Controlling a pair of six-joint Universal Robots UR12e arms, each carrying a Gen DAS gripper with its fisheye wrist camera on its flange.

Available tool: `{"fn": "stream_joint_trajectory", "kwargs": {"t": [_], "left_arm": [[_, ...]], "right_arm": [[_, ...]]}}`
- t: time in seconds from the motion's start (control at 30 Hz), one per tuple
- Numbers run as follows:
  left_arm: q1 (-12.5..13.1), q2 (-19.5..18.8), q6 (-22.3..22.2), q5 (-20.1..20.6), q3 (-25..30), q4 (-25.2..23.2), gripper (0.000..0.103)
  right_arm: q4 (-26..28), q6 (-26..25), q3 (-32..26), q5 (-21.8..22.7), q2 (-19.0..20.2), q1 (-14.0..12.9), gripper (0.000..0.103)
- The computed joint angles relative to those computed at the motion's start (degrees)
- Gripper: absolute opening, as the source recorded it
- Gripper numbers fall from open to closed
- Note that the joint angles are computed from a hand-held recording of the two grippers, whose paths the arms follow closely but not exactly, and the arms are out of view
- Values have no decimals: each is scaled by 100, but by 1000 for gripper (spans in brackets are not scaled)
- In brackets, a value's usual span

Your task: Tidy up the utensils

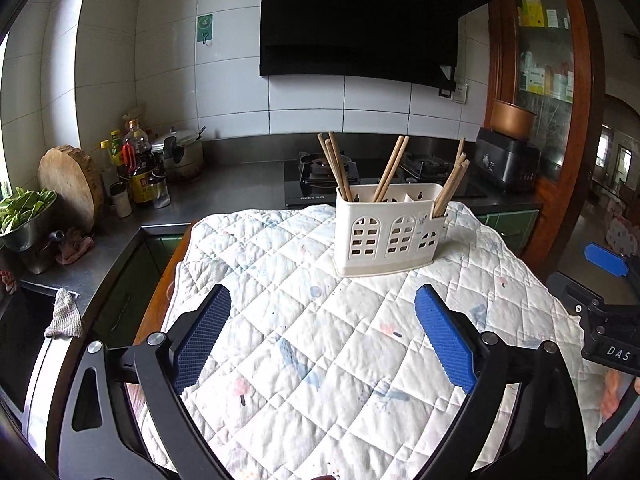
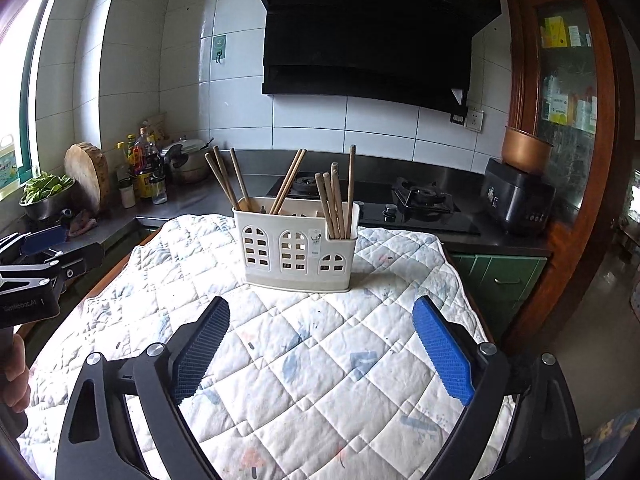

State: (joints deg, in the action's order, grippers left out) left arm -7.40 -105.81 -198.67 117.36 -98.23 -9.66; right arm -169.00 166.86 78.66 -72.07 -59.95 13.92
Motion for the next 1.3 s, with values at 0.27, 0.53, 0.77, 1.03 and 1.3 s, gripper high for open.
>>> {"fn": "stream_joint_trajectory", "kwargs": {"t": [0.27,0.53,0.77,1.03,1.3], "left_arm": [[-15,109,-263,-47,-292,-225,94],[-55,140,-334,0,-416,-430,94],[-65,148,-317,-56,-467,-490,94],[-69,155,-314,-99,-493,-500,94],[-55,171,-336,-139,-523,-504,94]], "right_arm": [[34,75,334,-102,-102,18,91],[99,73,505,-125,-149,26,92],[100,-7,560,-140,-176,38,92],[99,-17,588,-171,-181,43,92],[97,-17,591,-169,-182,42,92]]}}
